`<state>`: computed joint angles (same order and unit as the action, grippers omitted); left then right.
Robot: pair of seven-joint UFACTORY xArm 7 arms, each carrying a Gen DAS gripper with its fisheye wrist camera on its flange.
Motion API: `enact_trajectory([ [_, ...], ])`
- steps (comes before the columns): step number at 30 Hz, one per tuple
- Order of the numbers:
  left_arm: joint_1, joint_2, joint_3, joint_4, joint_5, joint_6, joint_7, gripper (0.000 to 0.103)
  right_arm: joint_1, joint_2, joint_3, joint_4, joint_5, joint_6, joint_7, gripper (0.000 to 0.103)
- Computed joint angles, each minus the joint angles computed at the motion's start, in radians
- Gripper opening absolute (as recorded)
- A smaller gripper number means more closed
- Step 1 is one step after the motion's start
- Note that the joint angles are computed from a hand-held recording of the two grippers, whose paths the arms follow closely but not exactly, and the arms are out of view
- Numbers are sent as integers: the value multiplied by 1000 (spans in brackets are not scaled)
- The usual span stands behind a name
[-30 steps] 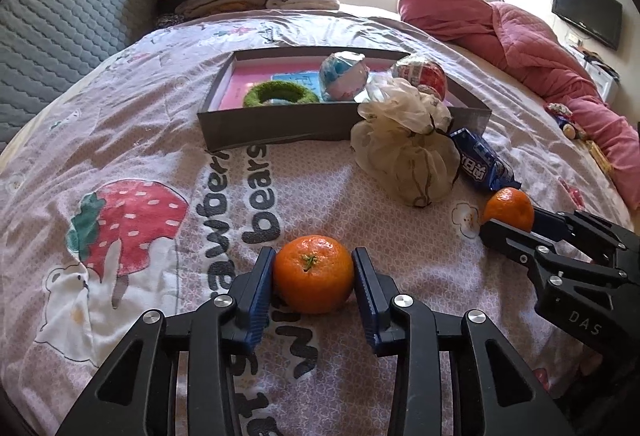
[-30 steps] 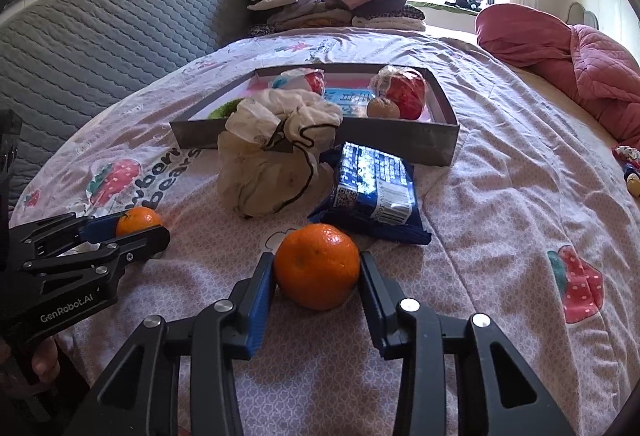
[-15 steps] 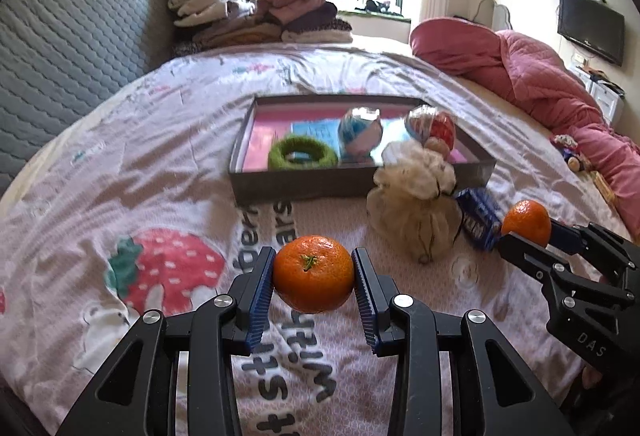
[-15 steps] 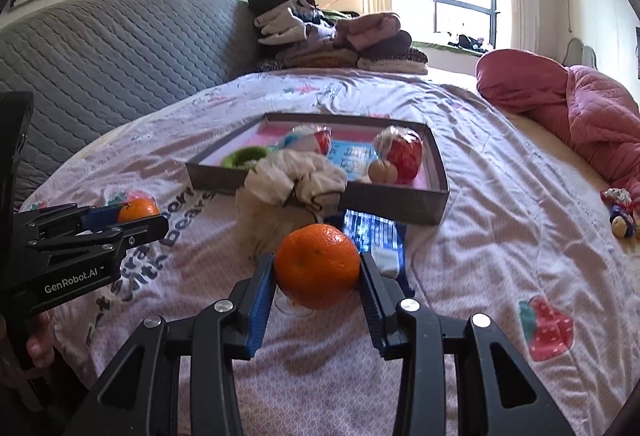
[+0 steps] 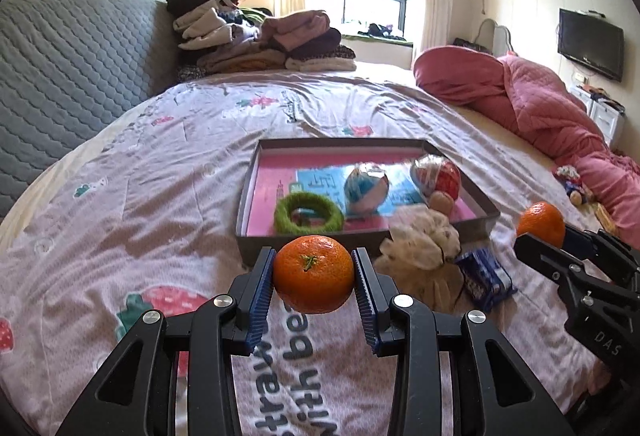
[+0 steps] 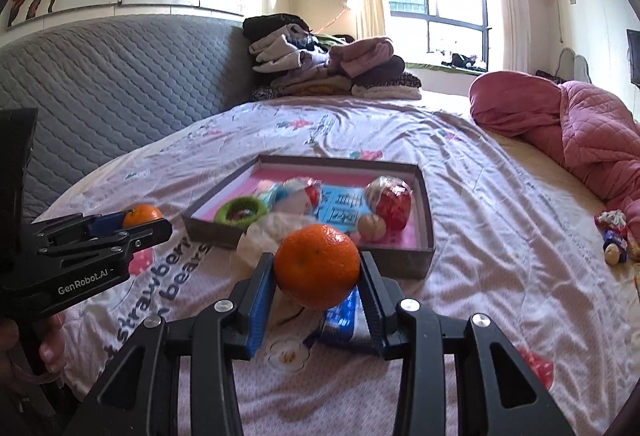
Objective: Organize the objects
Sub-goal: 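Lift the orange with left tool and carry it over the tray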
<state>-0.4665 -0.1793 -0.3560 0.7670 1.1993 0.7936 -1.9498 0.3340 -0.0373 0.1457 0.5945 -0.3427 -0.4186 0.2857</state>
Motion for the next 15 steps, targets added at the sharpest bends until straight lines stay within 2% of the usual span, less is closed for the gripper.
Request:
enact_trajectory([
  [5,17,-3,14,5,30,-11,-5,39,3,13,26,24,137,-3,-128,41],
  [15,40,13,25,44,107,6,-2,39,9,57,26,82,227,-4,-215,41],
])
